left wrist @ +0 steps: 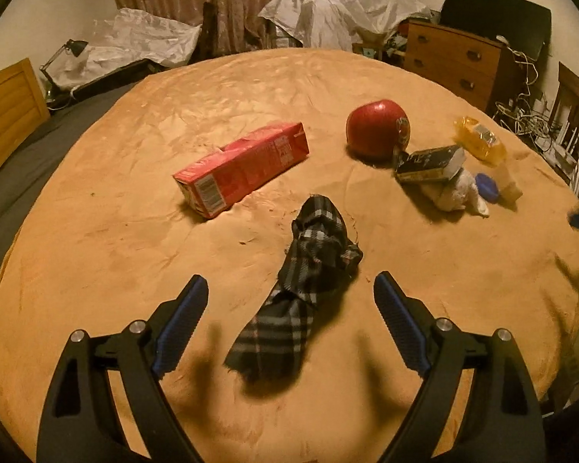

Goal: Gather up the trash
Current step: 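Grasp the plaid cloth with left tool while right tool grasps beige foam sponge, then lift the plaid cloth and sponge and carry both toward the bucket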

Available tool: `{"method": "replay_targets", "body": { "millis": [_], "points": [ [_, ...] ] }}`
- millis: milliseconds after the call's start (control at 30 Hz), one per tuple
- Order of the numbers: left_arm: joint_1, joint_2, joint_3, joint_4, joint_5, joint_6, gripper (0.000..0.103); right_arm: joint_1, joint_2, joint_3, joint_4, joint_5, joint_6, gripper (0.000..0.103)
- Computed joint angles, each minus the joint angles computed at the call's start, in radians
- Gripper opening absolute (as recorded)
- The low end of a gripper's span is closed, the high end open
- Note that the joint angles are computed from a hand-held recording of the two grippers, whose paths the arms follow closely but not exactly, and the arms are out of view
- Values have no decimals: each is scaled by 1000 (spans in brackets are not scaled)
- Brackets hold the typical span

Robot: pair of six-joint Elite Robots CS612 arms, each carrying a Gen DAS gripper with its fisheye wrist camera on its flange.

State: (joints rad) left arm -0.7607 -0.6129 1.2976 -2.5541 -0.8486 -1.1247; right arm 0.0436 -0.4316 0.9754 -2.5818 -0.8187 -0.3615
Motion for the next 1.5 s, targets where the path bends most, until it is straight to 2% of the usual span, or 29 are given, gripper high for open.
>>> {"method": "replay_targets", "body": {
  "millis": [133, 333, 433, 500, 533, 600, 733, 800, 867, 967, 1067, 1200, 1400, 1500],
  "points": [
    [11, 19, -23, -1, -21, 15, 84, 27, 103, -213, 127, -40, 85, 64],
    [21, 37, -45, 14, -35, 25, 84, 57, 227, -463, 269, -117, 147, 64],
    [27, 41, -47, -2, -65, 38, 69, 66, 254, -512, 294, -152, 141, 49],
    [28, 46, -52, -1, -71, 46, 59, 70, 270, -540, 315, -171, 123, 45],
    [27, 46, -52, -3, -69, 47, 56, 71, 268, -531, 304, -175, 112, 44],
    [28, 45, -49, -24, -79, 49, 43, 70, 256, -506, 278, -177, 97, 41],
    [24, 39, -43, -53, -89, 49, 35, 64, 188, -375, 193, -179, 32, 39],
    [19, 37, -45, -59, -93, 53, 34, 62, 123, -264, 148, -201, -76, 39],
    [18, 38, -49, -69, -108, 60, 34, 67, 82, -208, 185, -240, -214, 40],
    [22, 52, -75, -36, -129, 52, 34, 81, 56, -171, 243, -317, -353, 40],
    [28, 64, -90, -26, -150, 21, 41, 86, 64, -175, 244, -334, -349, 40],
    [29, 69, -97, -21, -148, 14, 44, 92, 70, -177, 213, -341, -325, 40],
    [28, 75, -110, 5, -135, 14, 43, 93, 65, -137, 138, -337, -285, 39],
    [22, 71, -104, 16, -121, -13, 37, 92, 62, -115, 85, -332, -268, 37]
  ]
}}
